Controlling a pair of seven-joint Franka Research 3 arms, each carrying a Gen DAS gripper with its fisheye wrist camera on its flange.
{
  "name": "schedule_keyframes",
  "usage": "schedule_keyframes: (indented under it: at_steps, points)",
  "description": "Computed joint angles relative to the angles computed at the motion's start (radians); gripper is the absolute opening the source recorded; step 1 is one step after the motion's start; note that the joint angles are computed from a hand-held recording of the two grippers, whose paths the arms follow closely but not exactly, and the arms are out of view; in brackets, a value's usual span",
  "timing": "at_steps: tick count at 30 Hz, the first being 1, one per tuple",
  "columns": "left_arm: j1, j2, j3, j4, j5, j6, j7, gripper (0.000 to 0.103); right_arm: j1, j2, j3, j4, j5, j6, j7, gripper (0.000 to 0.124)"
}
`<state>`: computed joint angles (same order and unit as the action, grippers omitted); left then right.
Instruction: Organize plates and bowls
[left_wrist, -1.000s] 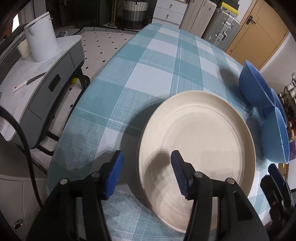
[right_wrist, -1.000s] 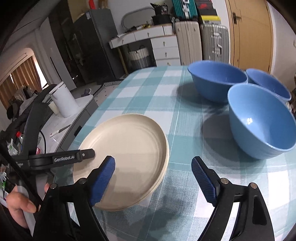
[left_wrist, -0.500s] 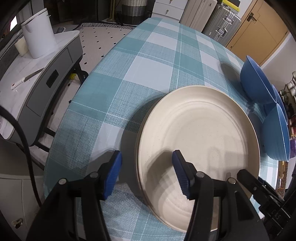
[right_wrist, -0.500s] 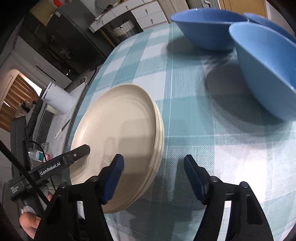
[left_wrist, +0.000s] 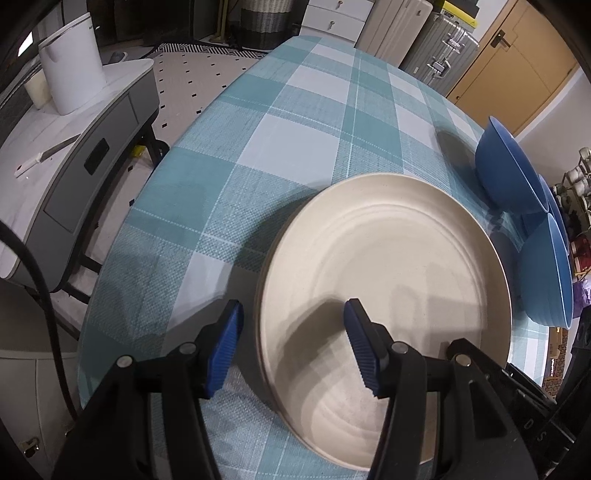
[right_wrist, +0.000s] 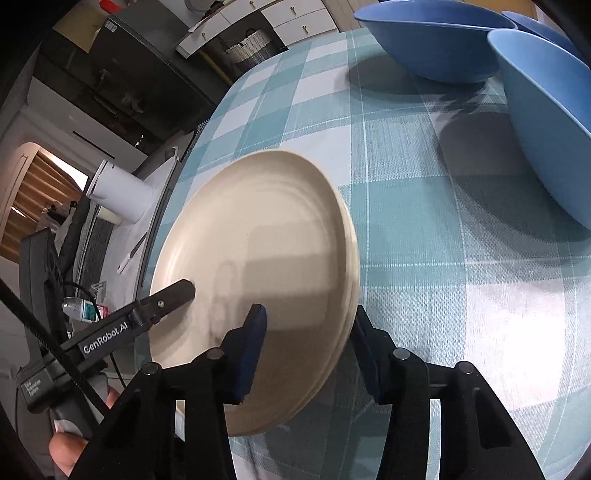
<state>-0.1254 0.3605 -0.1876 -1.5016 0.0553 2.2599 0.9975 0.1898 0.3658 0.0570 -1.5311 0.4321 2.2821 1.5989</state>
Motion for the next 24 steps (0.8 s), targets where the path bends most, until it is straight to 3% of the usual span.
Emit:
schedule_keyframes:
  at_steps: [6, 20, 22, 24]
  points:
    - [-0.028, 0.017, 0.014, 0.033, 0.070, -0.016, -0.024, 0.057, 0.012, 0.032, 0.000, 0.045, -0.026, 0.002, 0.002, 0.047]
    - [-0.025, 0.059, 0.024, 0.082, 0.111, -0.007, -0.058, 0.059, 0.017, 0.113, 0.007, 0.156, -0.046, -0.003, 0.002, 0.047]
    - [-0.025, 0.057, 0.024, 0.080, 0.112, -0.008, -0.058, 0.061, 0.013, 0.103, 0.012, 0.138, -0.038, 0.008, -0.020, 0.051]
    - [-0.034, 0.059, 0.030, 0.089, 0.133, -0.030, -0.067, 0.071, 0.020, 0.094, 0.008, 0.125, -0.054, 0.014, -0.035, 0.060]
